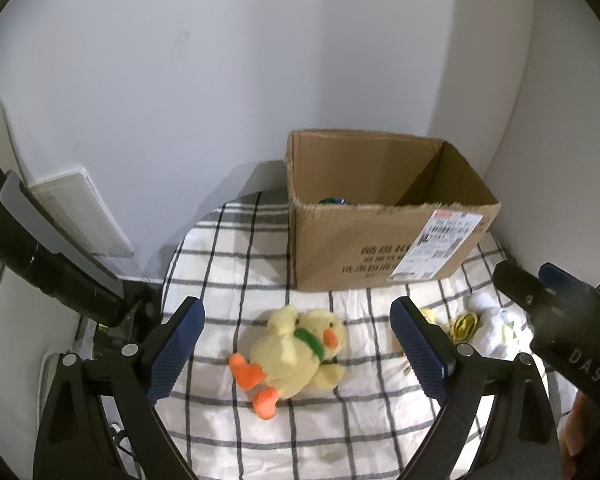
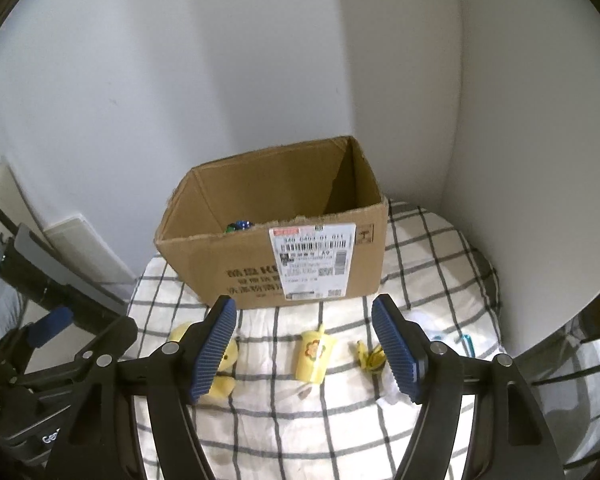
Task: Organize objects
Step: 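Withdraw both tools from the box toward the remaining toys, then grasp the yellow duck plush with the left tool while the right tool grasps the yellow cup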
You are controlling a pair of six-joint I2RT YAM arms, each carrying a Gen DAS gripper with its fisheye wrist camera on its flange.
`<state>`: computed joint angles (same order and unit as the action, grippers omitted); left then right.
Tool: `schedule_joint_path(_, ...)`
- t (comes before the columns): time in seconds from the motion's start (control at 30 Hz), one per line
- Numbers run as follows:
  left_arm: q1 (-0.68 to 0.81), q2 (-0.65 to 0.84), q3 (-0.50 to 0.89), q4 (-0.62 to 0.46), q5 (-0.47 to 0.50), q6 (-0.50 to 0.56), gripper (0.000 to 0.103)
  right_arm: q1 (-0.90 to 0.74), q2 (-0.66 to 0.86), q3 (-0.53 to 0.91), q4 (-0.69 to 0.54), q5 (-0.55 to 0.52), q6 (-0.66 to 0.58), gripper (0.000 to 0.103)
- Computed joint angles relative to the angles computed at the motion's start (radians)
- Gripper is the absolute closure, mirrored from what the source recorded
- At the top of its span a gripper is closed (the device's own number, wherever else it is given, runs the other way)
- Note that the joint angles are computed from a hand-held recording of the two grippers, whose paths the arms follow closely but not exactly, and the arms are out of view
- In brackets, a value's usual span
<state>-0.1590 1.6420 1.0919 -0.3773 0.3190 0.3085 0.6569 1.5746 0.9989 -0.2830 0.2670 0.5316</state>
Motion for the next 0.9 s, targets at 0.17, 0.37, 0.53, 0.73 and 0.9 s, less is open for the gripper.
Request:
schedule_joint_path(0.17, 0.03, 0.029, -0.03, 0.015, 0.024, 0.032, 0.008, 0.014, 0.007, -0.039, 0.025, -0.015, 0.023, 0.032)
schedule_joint_path(0.37, 0.047, 0.059, -0.051, 0.03, 0.032, 0.071, 0.008, 0.026, 0.039, -0.059, 0.05, -0.025, 0.048, 0.032)
schedule_joint_path(0.53, 0.056, 0.107, -0.041, 0.024, 0.041, 0.106, 0.008, 0.03, 0.07, -0.07, 0.069, -0.049, 0.074, 0.032)
schedule_joint_path(0.73, 0.06, 0.168, -0.03, 0.034, 0.034, 0.133, 0.008, 0.031, 0.122, -0.068, 0.09, -0.073, 0.086, 0.032)
schedule_joint_path(0.9, 0.056, 0.235, -0.002, 0.031, 0.024, 0.147, 0.008, 0.036, 0.179, -0.046, 0.097, -0.081, 0.091, 0.032)
